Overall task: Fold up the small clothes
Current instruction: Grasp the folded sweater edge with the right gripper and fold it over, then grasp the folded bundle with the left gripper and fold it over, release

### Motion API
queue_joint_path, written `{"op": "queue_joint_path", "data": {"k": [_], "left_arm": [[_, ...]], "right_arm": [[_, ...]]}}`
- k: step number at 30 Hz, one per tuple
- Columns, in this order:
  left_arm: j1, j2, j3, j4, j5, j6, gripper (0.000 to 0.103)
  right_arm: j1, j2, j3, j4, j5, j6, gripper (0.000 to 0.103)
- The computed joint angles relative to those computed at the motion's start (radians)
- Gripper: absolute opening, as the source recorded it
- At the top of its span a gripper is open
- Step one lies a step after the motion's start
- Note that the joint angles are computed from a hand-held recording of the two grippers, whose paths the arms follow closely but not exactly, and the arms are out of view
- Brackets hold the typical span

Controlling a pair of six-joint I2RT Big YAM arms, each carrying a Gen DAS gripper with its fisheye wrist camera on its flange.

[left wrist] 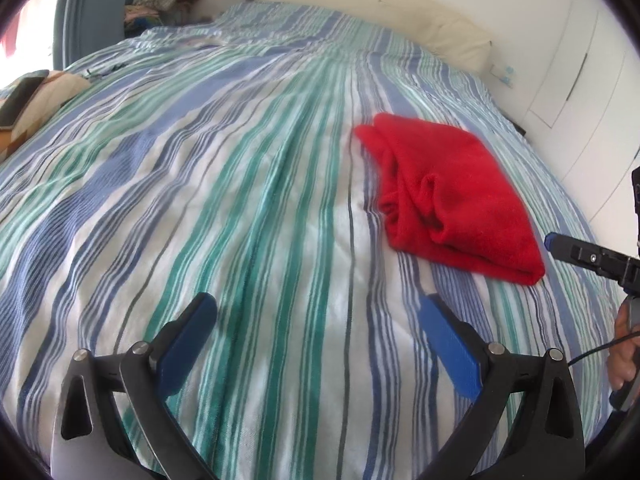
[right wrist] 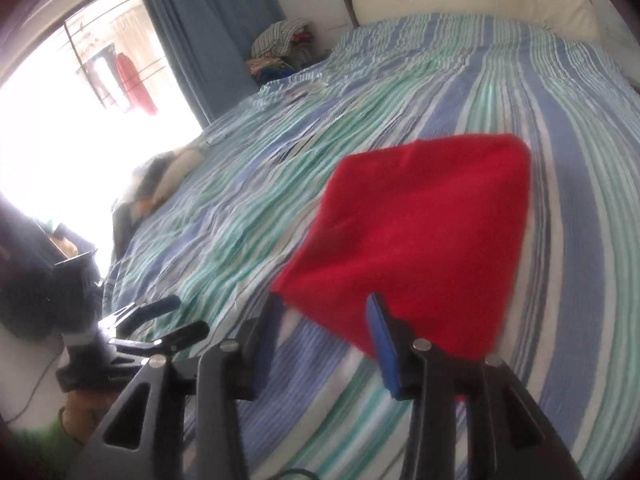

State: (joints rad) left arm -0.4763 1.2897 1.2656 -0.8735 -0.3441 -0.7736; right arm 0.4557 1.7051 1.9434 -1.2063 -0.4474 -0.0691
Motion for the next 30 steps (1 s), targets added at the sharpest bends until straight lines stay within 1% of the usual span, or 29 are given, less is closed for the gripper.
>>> {"op": "queue_joint_path", "data": {"k": [1,2,3,4,6,7,8,10,12,14,15,16,17,18,19,20,21,22,23,24,26,27,28,30], "left_arm": [[-0.002,0.005,0.003,0.008,0.008,0.002,0.102],[-0.005,0.013,0.007,0.015,0.011,0.006,0.102],[-0.009,0.021,0.011,0.019,0.009,0.010,0.102],[-0.014,0.027,0.013,0.022,0.004,0.016,0.102],[-0.022,0.033,0.012,0.019,-0.001,0.028,0.102],[-0.024,0.033,0.009,0.012,0.004,0.035,0.102],[-0.026,0.030,0.005,0.007,0.010,0.044,0.102],[-0.031,0.025,-0.003,-0.003,0.014,0.071,0.102],[-0.040,0.030,-0.002,-0.017,0.004,0.099,0.102],[-0.048,0.046,0.017,-0.045,-0.010,0.111,0.102],[-0.050,0.053,0.027,-0.055,-0.006,0.115,0.102],[-0.046,0.055,0.036,-0.052,0.022,0.123,0.102],[-0.034,0.055,0.046,-0.039,0.069,0.127,0.102],[-0.015,0.048,0.049,-0.004,0.137,0.124,0.102],[0.011,0.038,0.049,0.049,0.222,0.112,0.102],[0.038,0.032,0.054,0.101,0.306,0.095,0.102],[0.065,0.038,0.071,0.142,0.382,0.082,0.102],[0.089,0.055,0.098,0.167,0.445,0.081,0.102],[0.106,0.082,0.136,0.179,0.482,0.089,0.102],[0.117,0.109,0.173,0.189,0.492,0.100,0.102],[0.130,0.176,0.243,0.193,0.492,0.128,0.102],[0.134,0.219,0.285,0.170,0.491,0.142,0.102],[0.136,0.262,0.326,0.139,0.472,0.160,0.102],[0.137,0.330,0.389,0.065,0.394,0.200,0.101]], "right_arm": [[-0.012,0.009,0.022,-0.061,0.014,-0.032,0.049],[-0.018,0.041,0.067,-0.150,0.021,-0.074,0.052],[-0.019,0.077,0.103,-0.225,0.034,-0.111,0.052],[-0.019,0.094,0.107,-0.249,0.062,-0.129,0.052],[-0.023,0.112,0.073,-0.236,0.069,-0.115,0.052],[-0.025,0.112,0.049,-0.220,0.067,-0.084,0.052],[-0.024,0.089,0.007,-0.179,0.063,-0.045,0.053],[-0.024,0.010,-0.097,-0.097,0.028,-0.002,0.057],[-0.029,-0.087,-0.218,-0.014,-0.022,0.020,0.072],[-0.039,-0.182,-0.342,0.059,-0.050,0.032,0.077],[-0.042,-0.218,-0.389,0.084,-0.050,0.037,0.077],[-0.051,-0.254,-0.438,0.106,-0.050,0.036,0.077],[-0.061,-0.291,-0.485,0.135,-0.054,0.034,0.077],[-0.075,-0.326,-0.527,0.164,-0.063,0.032,0.077],[-0.092,-0.353,-0.555,0.182,-0.076,0.030,0.077],[-0.113,-0.369,-0.568,0.185,-0.097,0.025,0.077],[-0.131,-0.373,-0.566,0.178,-0.116,0.021,0.077],[-0.152,-0.364,-0.546,0.161,-0.134,0.011,0.077],[-0.170,-0.343,-0.513,0.141,-0.144,0.001,0.077],[-0.184,-0.318,-0.474,0.126,-0.144,-0.006,0.077],[-0.202,-0.254,-0.376,0.116,-0.119,0.001,0.077],[-0.208,-0.219,-0.324,0.119,-0.111,0.012,0.079],[-0.214,-0.177,-0.265,0.118,-0.111,0.027,0.080],[-0.219,-0.090,-0.147,0.118,-0.121,0.087,0.081]]}}
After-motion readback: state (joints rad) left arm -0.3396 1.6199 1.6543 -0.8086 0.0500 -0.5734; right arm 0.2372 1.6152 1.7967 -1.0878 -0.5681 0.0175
